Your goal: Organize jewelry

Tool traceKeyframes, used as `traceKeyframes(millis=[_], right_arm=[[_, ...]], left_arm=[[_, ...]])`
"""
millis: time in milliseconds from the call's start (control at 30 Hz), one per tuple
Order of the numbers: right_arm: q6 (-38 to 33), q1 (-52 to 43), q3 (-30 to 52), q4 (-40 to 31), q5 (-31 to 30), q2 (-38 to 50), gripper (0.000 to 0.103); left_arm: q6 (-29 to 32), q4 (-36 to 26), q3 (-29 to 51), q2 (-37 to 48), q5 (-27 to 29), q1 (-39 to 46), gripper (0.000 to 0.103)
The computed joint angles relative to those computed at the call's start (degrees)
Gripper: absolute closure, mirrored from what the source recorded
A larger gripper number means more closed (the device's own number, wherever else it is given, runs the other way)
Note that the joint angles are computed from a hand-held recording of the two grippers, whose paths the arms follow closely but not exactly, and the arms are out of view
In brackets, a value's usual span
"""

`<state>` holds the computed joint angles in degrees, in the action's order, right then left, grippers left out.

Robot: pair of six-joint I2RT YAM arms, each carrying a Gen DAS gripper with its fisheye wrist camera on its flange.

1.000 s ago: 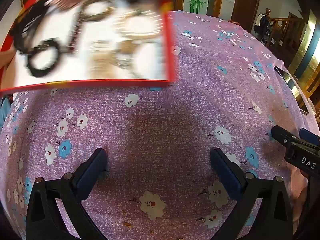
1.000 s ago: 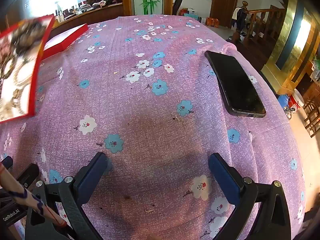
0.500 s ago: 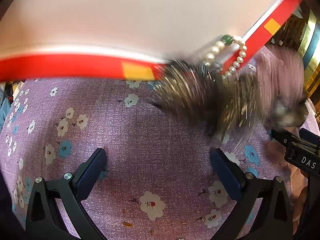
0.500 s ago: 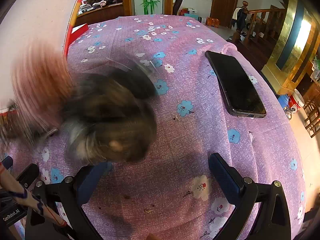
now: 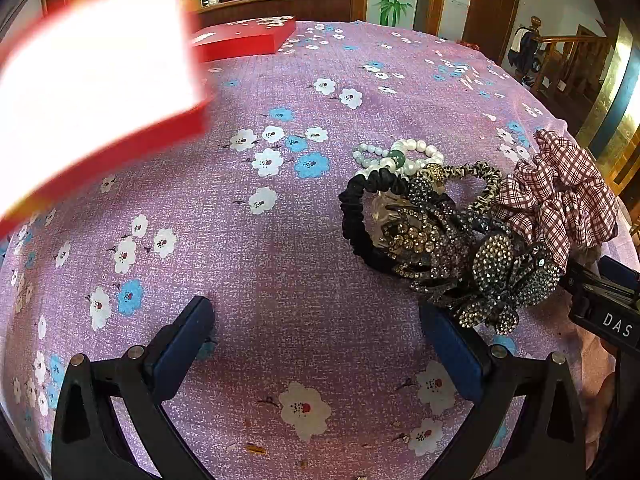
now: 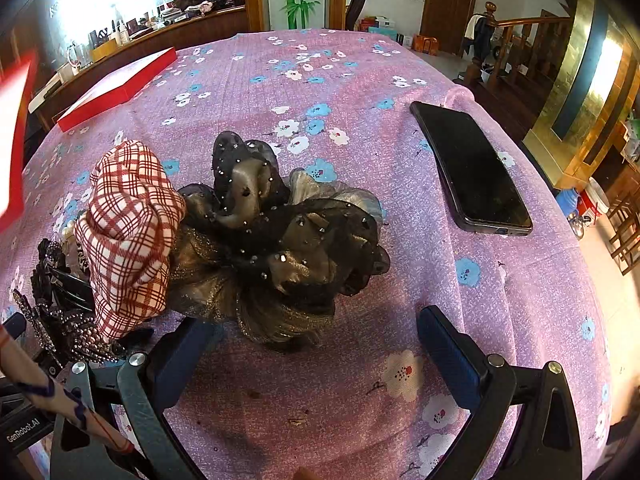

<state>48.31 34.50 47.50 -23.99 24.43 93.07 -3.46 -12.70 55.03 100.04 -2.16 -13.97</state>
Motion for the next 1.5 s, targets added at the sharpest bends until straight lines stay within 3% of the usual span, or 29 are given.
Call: traceKeyframes(millis=[667, 767, 867, 1033, 1100, 1300, 1500], right_arm=[[-0.8, -0.1, -0.4, 0.4, -0.4, -0.3, 0.000], [-3.4, -1.5, -0.9, 1.2, -2.5, -1.0, 0.000], [-2.2, -1.4, -4.4, 2.1, -4.5, -6.4, 0.001], [1.2, 3.1, -9.1, 0.4, 0.6, -15.3, 0.001], [2.0, 4.3, -10.2, 0.4, 1.5, -17.6, 0.001], [2.3, 7.3, -11.3, 0.7, 3.9, -21.8, 0.001], [2.1, 9.5, -10.5, 0.4, 4.9, -22.3, 0.001]], left_arm=[[0.0, -0.1, 0.1, 0.0, 0.0, 0.0, 0.000], [0.0, -0.1, 0.1, 0.0, 0.0, 0.0, 0.000], [0.0, -0.1, 0.1, 0.0, 0.0, 0.0, 0.000], [0.0, -1.4, 0.4, -0.3, -0.2, -0.2, 0.000], [0.4, -0.3, -1.3, -2.1, -0.6, -0.2, 0.000], [1.0, 13.7, -18.2, -19.1, -3.1, -0.1, 0.000], [2.7, 14.1, -21.5, -26.1, -3.8, -0.6, 0.000]])
